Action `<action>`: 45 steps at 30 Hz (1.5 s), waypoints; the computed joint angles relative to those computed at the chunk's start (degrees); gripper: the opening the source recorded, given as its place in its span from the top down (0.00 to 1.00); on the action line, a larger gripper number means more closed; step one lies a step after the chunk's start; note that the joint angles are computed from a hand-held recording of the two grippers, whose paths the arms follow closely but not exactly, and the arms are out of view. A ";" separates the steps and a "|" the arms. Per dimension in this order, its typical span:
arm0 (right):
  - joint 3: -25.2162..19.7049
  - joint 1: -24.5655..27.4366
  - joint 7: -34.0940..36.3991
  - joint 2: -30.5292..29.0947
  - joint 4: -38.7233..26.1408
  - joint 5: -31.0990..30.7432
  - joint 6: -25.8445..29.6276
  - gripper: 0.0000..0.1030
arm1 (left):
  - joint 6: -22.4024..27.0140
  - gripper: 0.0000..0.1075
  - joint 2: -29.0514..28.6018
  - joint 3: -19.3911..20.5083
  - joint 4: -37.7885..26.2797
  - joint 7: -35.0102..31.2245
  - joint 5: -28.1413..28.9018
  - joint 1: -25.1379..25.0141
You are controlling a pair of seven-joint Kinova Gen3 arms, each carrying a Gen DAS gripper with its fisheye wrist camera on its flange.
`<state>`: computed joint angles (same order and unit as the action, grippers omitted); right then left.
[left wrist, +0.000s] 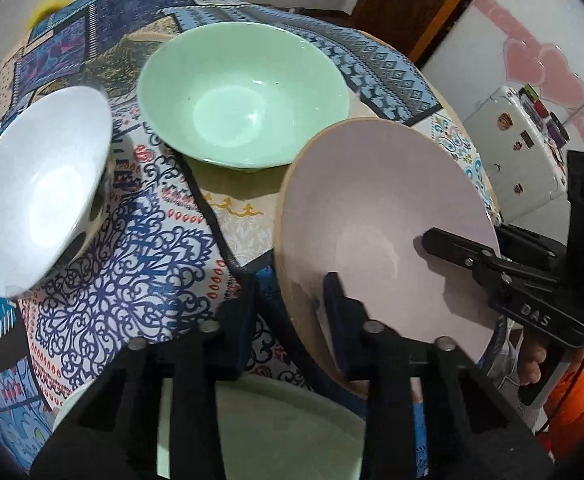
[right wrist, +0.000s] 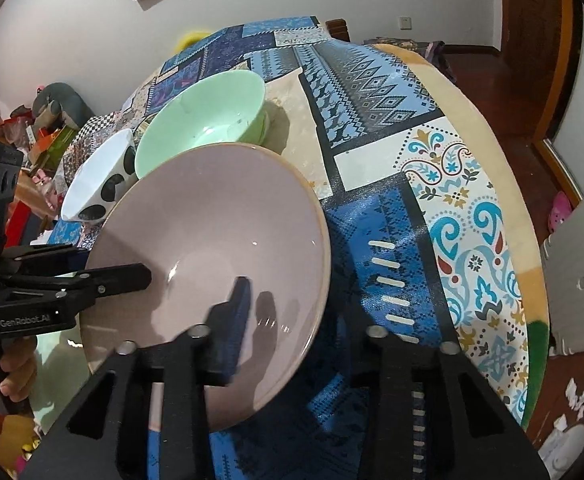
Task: Organize plates and bowls
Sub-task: 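Grasp the pale pink bowl rim with the left tool while the right tool grips it too, then lift and carry the pale pink bowl with both tools toward the plate stack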
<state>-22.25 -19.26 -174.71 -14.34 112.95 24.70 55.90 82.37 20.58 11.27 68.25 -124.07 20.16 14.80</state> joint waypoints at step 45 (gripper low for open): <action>-3.68 -9.70 -6.75 6.68 -14.36 10.78 9.41 0.86 | 4.99 0.85 -13.12 -6.59 4.33 -12.78 14.99 -15.74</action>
